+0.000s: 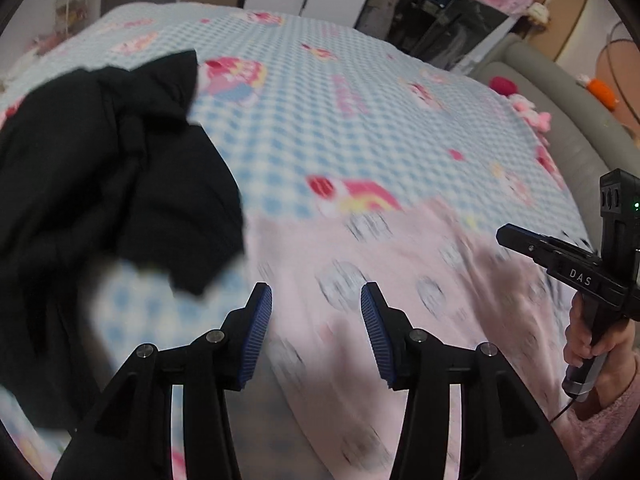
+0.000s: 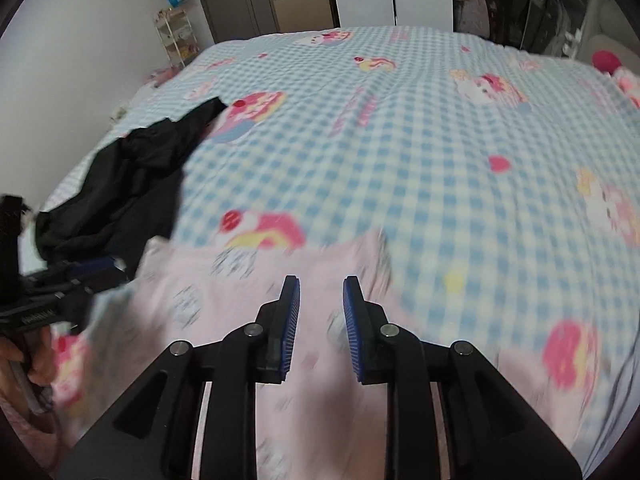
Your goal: Fold clothes
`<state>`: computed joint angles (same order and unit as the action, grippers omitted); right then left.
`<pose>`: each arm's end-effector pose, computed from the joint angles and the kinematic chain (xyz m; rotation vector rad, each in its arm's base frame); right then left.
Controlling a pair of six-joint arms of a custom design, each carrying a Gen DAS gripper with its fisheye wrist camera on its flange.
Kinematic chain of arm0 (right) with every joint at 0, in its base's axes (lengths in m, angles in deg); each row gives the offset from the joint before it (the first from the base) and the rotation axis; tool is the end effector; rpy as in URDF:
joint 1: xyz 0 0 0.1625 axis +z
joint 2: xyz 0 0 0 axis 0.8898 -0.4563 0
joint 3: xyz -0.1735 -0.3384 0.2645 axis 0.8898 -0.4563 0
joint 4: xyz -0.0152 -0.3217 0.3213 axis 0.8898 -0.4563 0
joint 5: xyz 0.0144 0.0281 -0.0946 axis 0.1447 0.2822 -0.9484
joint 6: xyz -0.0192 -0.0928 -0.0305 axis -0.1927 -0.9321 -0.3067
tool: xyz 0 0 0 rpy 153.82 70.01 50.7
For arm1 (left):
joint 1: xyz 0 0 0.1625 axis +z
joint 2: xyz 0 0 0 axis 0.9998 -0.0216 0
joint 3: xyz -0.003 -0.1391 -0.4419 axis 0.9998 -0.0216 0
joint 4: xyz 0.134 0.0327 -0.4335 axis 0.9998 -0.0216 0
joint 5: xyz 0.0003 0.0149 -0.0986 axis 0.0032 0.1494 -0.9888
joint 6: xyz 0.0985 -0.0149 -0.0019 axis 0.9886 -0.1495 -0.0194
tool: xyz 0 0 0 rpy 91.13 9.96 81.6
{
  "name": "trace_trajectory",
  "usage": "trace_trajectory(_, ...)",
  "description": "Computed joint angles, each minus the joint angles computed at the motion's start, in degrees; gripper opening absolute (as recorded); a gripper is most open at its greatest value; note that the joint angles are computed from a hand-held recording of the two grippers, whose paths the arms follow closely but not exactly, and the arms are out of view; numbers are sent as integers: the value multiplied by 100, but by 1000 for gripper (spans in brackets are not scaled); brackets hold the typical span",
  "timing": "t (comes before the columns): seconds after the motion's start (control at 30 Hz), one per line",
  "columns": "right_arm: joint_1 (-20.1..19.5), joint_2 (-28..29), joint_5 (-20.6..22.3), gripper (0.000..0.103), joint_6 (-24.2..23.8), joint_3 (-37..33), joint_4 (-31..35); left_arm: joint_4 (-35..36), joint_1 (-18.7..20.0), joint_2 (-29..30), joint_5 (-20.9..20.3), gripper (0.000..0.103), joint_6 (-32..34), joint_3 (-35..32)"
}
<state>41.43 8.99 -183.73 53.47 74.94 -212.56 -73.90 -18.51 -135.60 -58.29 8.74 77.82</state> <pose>0.3191 -0.8408 0.0525 1.0108 -2.5503 0.4115 -0.0462 -0.7093 0.3040 -0.0445 2.4823 -0.9327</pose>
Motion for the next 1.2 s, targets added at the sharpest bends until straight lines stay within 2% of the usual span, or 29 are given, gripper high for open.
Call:
trace_trajectory(0.07,-39,-350,-73,22,69,554,-122,-195,-101,-126,-96,43,-62,387)
trace_trajectory(0.13,-115,-682,-204,22,57,1083,-212,-94,-211,-179,-122,25,-183,654)
trace_trajectory(0.2,-174,-978,-465,22,-71,1615,-383,11,-326,-219,-154,25,-316,907)
trace_trajectory(0.27,-248,-1325,-526,22,-206,2228,-680,187,-479,-322,-63,25,-803,1231)
trace_trajectory(0.4,-486,-1989,-435,23,-140,3326,-1133,-333,-565,-636,-596,25,-1775,2038)
trace_trajectory(0.5,-630,-2215,-599,23,-179,3856,-1489,-228,-747,-686,-278,25,-2024,2329)
trace_trajectory(0.57,-697,-2323,-657,23,-229,4088,-1687,113,-890,-777,8,25,-2315,2425)
trace_trajectory(0.6,-714,-2398,-650,23,-253,4202,-1824,24,-917,-845,-33,25,-2431,2493)
trace_trajectory(0.7,-792,-2728,-464,23,-26,4580,-2207,-614,-940,-1013,-452,26,-2828,2780)
trace_trajectory(0.77,-843,-2899,-390,25,77,4796,-2421,-934,-964,-1019,-610,34,-3031,2920)
trace_trajectory(0.8,-864,-2951,-378,28,56,4886,-2506,-1051,-930,-961,-736,44,-3123,2944)
trace_trajectory(0.9,-896,-2984,-561,29,-72,5039,-2641,-1385,-791,-785,-1121,46,-3376,2992)
trace_trajectory(0.97,-939,-2994,-613,29,-44,5087,-2650,-1373,-822,-684,-1058,39,-3452,2954)
trace_trajectory(1.0,-983,-3025,-537,30,58,5104,-2625,-1313,-859,-654,-970,27,-3435,2939)
trace_trajectory(1.03,-1001,-3053,-493,30,142,5102,-2574,-1244,-922,-644,-864,20,-3438,2933)
trace_trajectory(1.2,-928,-3100,-474,30,158,5126,-2758,-1177,-1178,-799,-476,13,-3349,3077)
